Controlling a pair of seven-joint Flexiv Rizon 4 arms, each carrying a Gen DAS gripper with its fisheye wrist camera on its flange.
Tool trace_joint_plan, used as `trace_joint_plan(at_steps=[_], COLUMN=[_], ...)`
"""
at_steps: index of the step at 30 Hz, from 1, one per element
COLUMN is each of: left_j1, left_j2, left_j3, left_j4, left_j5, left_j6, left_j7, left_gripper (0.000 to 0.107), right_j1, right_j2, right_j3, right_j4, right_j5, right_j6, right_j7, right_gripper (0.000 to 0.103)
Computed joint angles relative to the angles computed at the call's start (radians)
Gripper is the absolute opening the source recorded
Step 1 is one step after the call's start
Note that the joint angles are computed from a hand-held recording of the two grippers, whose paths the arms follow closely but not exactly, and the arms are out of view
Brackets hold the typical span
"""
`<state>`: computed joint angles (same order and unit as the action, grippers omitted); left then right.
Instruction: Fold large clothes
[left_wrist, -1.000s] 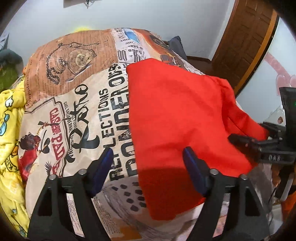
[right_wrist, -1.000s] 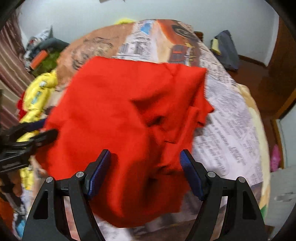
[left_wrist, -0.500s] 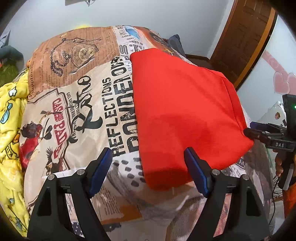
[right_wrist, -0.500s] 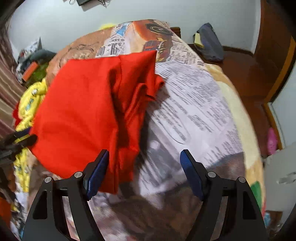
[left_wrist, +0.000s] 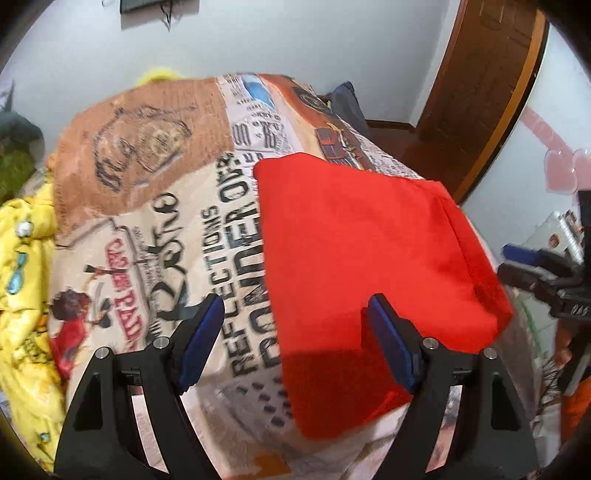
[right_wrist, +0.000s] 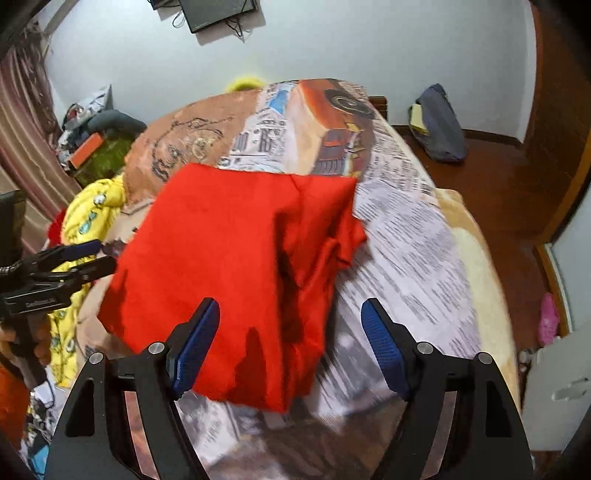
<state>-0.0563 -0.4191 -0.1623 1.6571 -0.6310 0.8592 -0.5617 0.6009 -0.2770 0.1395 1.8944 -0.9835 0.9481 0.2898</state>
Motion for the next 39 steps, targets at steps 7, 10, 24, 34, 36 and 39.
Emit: trace_joint_plan(at_steps=[7,10,24,34,36,39], left_j1=[0.026,0.038,0.048,0.042,0.058,0.084], left_j2=[-0.202,-0.287,-0.364,-0.19,-0.161,-0.125], left_j3=[-0.004,-0.018,-0.056,-0.045,-0.042,-0.038], left_j4=[-0.294,-0.402,-0.471,-0.284,-0.257,-0.239], left_j5=[0.049,0.041,-0.014,-0.061,-0.092,-0.146], left_j6=[-0.376,-0.502,-0.597,-0.434,-0.418,-0.401], left_j7=[-0.213,-0.296,-0.327,-0.169,-0.143,-0.11], left_gripper=[0.079,0.079,0.057,0.032,0.032,0.032], right_j1=[-0.06,-0.063,0.058,0.037,0.031,0.036], right_j2=[-0.083,-0.11,-0.136,-0.113,-0.121,-0.139], right_j3=[-0.052,-0.091,-0.266,-0.226,-0.19,-0.17], right_j4=[0.022,0.042,0.045,-0.027,-0.073,-0.148], right_j5=[0.058,0.083,0.095,-0.021,-0.001,-0.002], right_j6=[0.277,0.397,0.535,0.468,0.414,0.361], right_j7=[0.071,0.096,0.049,0.053,0.003,-0.052], right_gripper=[0.076,0.076,0.059,0.026,0.025,0.025])
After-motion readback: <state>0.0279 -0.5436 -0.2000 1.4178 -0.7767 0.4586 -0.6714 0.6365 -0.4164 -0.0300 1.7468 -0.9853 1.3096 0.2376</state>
